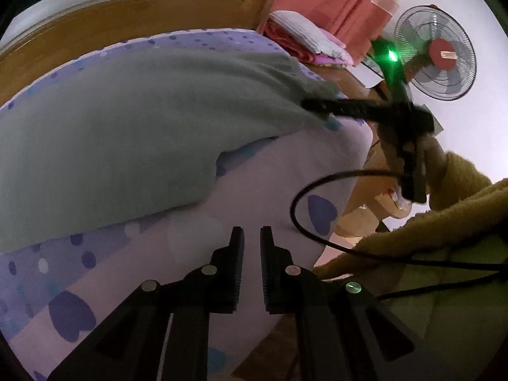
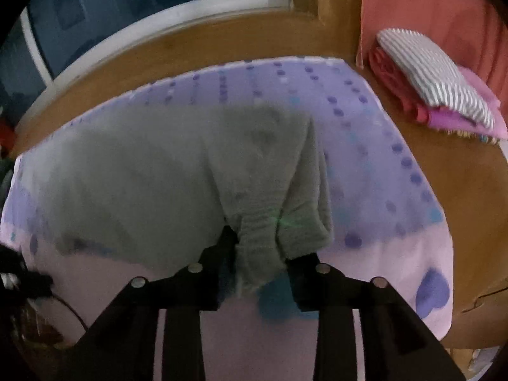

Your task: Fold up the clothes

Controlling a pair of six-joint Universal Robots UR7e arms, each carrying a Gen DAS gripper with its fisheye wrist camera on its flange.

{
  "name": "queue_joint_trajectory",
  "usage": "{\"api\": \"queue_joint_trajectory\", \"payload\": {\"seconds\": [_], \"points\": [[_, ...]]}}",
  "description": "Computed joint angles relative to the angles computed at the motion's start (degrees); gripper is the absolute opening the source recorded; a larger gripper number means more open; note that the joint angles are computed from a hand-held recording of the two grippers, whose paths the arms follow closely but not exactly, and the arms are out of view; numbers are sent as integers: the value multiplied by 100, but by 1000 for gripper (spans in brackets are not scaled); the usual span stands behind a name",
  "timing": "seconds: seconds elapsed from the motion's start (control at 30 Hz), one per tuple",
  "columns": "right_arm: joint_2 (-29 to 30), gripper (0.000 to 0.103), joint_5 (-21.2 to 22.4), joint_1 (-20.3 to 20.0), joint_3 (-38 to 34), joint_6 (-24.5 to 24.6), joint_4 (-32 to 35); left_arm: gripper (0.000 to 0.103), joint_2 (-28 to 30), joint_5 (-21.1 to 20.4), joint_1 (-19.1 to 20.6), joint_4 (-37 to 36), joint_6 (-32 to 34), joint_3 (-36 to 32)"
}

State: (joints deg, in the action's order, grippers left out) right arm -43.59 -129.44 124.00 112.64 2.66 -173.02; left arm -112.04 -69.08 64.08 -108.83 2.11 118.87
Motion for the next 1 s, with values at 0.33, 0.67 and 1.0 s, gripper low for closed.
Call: {"api": "queue_joint_trajectory", "payload": {"seconds": [0.33,0.67,1.0], "points": [[-703,59,1023,-556,-154,5,235,17,610,811,-91,-855,42,-118],[388,24,984,-604,-1358,-1159,595,18,1109,897,107,-1186,-250,-182],[1005,48,151,-709,-1789,-1701,91,22,1104,927,86,-1332,-404,-71]]}}
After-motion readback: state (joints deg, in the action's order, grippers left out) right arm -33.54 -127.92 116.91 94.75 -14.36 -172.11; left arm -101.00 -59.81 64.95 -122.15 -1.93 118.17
